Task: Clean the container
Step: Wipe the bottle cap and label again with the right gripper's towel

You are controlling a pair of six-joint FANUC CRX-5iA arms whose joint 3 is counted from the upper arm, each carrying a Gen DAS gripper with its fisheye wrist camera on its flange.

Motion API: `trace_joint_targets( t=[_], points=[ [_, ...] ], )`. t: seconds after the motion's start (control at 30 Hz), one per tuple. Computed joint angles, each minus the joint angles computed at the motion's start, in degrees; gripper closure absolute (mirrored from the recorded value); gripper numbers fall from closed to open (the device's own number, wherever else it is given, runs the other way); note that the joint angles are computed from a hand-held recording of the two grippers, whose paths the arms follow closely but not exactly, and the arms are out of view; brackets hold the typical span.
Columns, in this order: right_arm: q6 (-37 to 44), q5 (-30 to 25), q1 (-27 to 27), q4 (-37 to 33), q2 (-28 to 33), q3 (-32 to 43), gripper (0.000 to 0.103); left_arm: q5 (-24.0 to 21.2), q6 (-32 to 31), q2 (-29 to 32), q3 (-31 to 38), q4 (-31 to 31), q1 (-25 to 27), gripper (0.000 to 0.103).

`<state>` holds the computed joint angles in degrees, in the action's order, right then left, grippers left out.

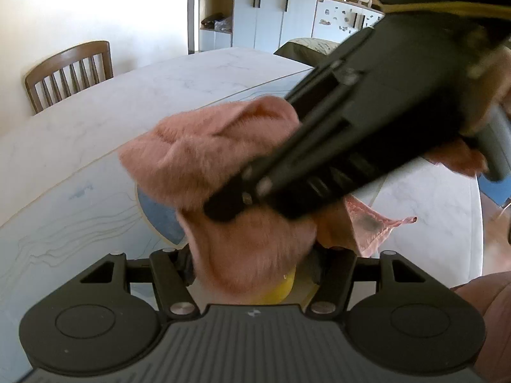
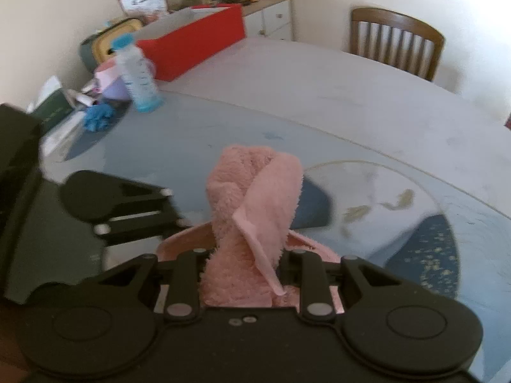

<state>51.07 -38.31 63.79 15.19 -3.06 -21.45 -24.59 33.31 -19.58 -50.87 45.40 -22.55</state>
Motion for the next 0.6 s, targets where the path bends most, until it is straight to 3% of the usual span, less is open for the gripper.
trace_joint_targets(
  t=[0.2,0.4,0.6],
  points=[
    [-6.8,-1.1,-2.3,5.5,0.5,-1.5,0.078,0.1,-0.7,0.1,0.0,0.4,-0.1,0.041],
    [-10.7,-1.3,-3.6,5.6,-1.3,-3.5,0.078,-0.5,-2.3,0.2,-0.1,1.8,0.0,0.039],
    [-15.6,-3.3,-3.5,7.5,-2.3,-5.8,0.079,-4.0,-2.2,1.4,-0.1,5.1,1.7,0.038]
  ],
)
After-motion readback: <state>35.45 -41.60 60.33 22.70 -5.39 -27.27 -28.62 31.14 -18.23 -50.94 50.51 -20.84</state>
